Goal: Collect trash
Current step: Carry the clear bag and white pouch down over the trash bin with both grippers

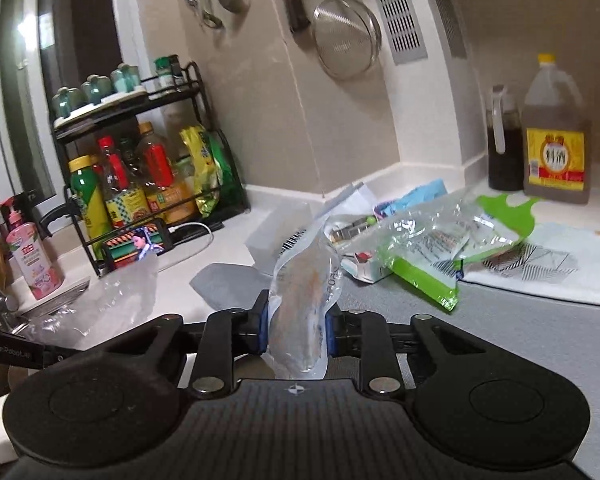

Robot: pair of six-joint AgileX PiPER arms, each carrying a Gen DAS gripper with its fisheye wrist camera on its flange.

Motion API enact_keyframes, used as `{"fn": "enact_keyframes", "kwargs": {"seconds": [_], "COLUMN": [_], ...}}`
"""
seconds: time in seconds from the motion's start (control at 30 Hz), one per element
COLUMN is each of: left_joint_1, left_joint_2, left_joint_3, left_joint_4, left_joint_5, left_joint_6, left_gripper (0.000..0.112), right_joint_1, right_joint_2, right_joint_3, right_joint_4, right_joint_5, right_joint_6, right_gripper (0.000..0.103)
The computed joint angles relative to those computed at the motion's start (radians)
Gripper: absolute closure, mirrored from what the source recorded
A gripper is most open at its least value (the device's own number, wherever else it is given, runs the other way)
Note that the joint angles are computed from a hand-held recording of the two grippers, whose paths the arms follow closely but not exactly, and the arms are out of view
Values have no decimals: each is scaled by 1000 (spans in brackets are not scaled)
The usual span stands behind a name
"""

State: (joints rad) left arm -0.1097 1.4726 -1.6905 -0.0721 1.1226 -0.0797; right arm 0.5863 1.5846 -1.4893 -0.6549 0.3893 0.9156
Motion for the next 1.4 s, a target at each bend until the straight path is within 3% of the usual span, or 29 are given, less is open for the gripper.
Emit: {"fn": "enact_keyframes", "kwargs": {"seconds": [0.23, 0.6, 0.9, 1.4], "left_joint_1": [-75, -193, -312, -331], "left_joint_2": [-152, -323, -347, -329], "left_joint_3": [137, 365, 526, 550], "left_joint_4": [-1, 120, 273, 280], "left_joint_5": [2, -23, -51, -50], "left_joint_6": [-32, -138, -271, -263], "left_gripper": [108, 108, 108, 108], "right_joint_1": [96, 247, 309, 316], "right_joint_2": [-139, -228, -261, -249], "right_joint_3": [117, 266, 381, 399], "right_joint_4": [-126, -124, -119, -54], "right_joint_5": [35, 147, 200, 189], "right_joint_6": [86, 140, 217, 186], "right_gripper": [78, 77, 77, 77]}}
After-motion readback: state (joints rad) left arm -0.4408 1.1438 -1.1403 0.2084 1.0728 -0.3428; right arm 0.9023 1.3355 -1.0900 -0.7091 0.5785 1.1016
